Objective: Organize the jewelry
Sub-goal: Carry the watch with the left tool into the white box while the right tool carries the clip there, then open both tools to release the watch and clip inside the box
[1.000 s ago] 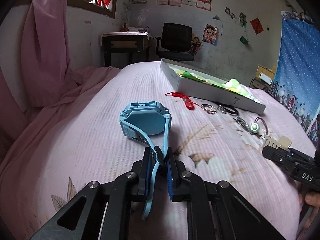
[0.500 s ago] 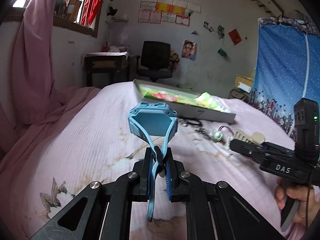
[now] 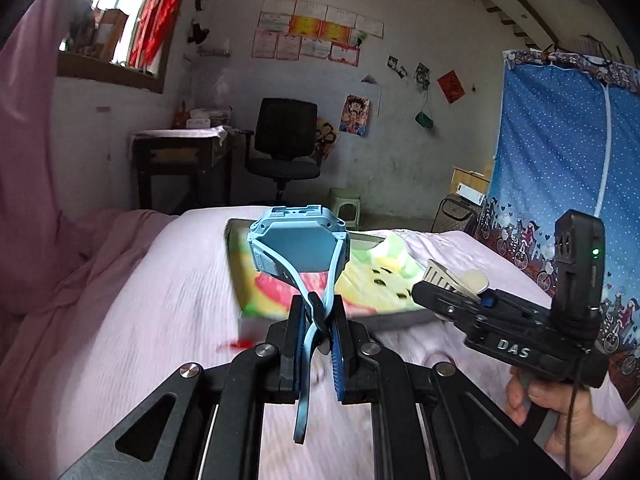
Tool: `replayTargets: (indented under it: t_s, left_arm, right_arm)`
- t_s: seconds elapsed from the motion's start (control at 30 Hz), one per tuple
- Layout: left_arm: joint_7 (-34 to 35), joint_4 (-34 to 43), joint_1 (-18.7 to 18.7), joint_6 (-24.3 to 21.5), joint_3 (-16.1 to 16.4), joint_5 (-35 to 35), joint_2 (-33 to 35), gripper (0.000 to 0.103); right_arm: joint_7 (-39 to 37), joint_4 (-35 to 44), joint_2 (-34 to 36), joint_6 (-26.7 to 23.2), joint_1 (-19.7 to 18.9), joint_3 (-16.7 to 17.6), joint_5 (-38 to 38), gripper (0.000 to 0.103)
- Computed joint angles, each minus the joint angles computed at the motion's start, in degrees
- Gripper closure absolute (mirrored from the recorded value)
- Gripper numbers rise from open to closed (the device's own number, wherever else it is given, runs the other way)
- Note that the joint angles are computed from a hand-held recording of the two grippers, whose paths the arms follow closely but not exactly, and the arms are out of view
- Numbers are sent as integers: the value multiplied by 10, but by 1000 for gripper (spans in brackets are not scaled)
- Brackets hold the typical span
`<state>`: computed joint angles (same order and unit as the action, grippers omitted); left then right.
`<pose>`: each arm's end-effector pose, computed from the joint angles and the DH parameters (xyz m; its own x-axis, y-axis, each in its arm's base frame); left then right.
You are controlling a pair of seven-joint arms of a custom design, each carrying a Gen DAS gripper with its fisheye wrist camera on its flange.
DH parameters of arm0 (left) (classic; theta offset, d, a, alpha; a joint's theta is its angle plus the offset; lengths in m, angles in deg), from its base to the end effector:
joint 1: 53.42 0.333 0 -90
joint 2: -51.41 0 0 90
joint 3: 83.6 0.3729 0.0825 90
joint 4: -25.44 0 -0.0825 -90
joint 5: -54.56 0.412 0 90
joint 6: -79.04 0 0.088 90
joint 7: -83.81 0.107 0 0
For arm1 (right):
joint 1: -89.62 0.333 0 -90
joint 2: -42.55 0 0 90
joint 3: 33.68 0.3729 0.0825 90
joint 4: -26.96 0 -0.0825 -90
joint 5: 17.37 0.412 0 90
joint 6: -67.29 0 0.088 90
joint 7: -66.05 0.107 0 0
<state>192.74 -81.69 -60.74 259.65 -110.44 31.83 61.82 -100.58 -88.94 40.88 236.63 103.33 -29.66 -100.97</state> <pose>0.5957 -0.3305 0.6007 -0.5232 -0.8408 0.1390 -0.4392 0.1262 -0.8895 0.5464 0.2448 0.5711 -0.0062 -0.9729 -0.2310 -0.4322 0.2109 -0.8768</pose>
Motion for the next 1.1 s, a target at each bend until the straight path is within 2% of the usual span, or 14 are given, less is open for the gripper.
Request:
replayTargets:
  t_s: [0.1,0.17,0.33,0.47,0.57,0.67,0.77,0.87,0.93,1.0,1.1]
  left_arm:
    - [-73,81,-70,-59,81,85,50,92]
    - [-106,134,-94,-103,108,129,83,92]
    - [-169,237,-115,-205,129,180,151,92]
    - [-227,306,-131,-278,149,215,197,92]
    - [-259,340,-131,-325,151,221,219,92]
    - [-268,365,-125,-362,141,218,234,90]
    - [-259,358,-118,-359,133,212,233,85]
    - [-244,317,-112,-324,127,211,210,82]
    - [-242,297,-112,-308,130,216,197,77]
    - [-236,265,-102,-282,123,204,177,71]
    - [-232,198,-83,-212,109,172,139,54]
  right_arm:
    - [-32,33,35,5,-10,-15,49,52]
    - [-64,51,59,14,-15,-27,98,52]
    - [-228,76,106,0,-14,-39,268,52]
    - [-320,77,128,-4,-17,-38,378,52]
    - [-374,81,143,-3,-18,-36,439,52]
    - [-397,80,148,-5,-3,-49,462,52]
    - [-415,79,149,-1,13,-65,481,52]
    - [-425,69,144,10,32,-86,491,52]
    - [-404,62,138,20,52,-109,475,45]
    - [-342,51,125,30,82,-145,412,40]
    - [-242,42,103,24,103,-168,299,39]
